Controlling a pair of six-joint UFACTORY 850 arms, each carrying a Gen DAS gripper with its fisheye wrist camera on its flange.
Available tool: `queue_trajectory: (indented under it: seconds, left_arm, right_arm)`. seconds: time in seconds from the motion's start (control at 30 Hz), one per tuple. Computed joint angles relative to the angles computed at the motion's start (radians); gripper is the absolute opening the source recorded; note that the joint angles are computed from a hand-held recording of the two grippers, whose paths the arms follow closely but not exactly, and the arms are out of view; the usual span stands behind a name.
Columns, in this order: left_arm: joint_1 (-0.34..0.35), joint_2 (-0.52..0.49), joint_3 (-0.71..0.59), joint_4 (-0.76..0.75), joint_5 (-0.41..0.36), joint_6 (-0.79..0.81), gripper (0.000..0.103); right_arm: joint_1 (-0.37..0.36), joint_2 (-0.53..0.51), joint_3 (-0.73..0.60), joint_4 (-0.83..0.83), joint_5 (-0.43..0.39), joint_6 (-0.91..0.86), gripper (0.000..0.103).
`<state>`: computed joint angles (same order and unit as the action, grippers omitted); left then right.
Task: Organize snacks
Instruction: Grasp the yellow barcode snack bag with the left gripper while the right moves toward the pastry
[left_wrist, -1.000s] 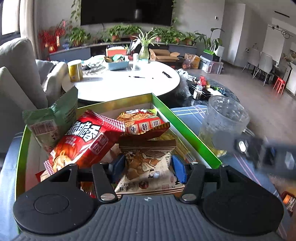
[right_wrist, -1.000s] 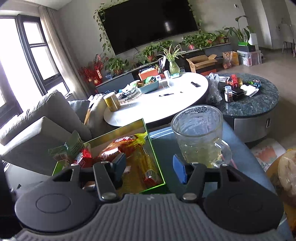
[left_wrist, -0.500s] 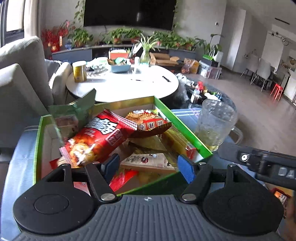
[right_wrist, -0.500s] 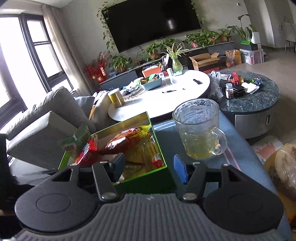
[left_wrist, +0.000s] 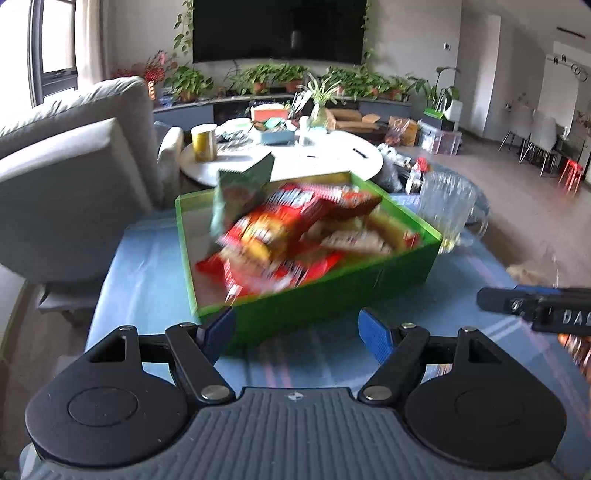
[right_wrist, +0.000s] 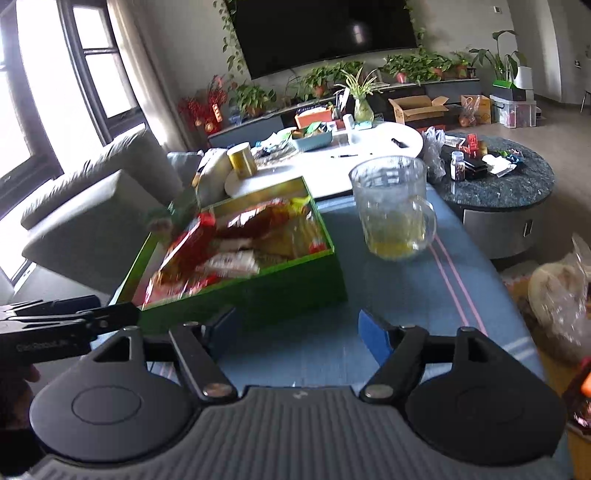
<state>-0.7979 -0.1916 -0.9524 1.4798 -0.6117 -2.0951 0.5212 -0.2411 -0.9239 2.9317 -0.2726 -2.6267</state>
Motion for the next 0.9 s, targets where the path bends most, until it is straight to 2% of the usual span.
queue_trajectory:
  seconds: [0.2,0.37,0.5,0.6,0.7,0.9]
  left_arm:
    - [-0.051,0.061,0.105,-0.056,-0.004,0.032,0.071]
    - [-0.097,0.115,0.183,-0.108,-0.015,0.078,0.071]
    - [-0.121,0.144,0.223,-0.152,-0.048,0.179,0.071]
    - [-0.122,0.161,0.244,-0.185,-0.022,0.252,0.071]
    - [-0.134,0.174,0.261,-0.213,0.002,0.338,0.071]
    - [-0.143,0.121,0.235,-0.283,0.019,0.531,0.071]
  right_arm:
    - [0.023,0.019,0.025,0.017,0.042,-0.072,0.085]
    - [0.03,0.031,0.037,-0.125,0.079,0.05,0.085]
    - [0.04,0.047,0.055,-0.125,0.076,0.053,0.085]
    - [0.041,0.05,0.056,-0.214,0.071,0.158,0.085]
    - [0.049,0.046,0.051,-0.227,0.074,0.177,0.085]
    - [0.061,0.024,0.03,-0.257,0.103,0.204,0.085]
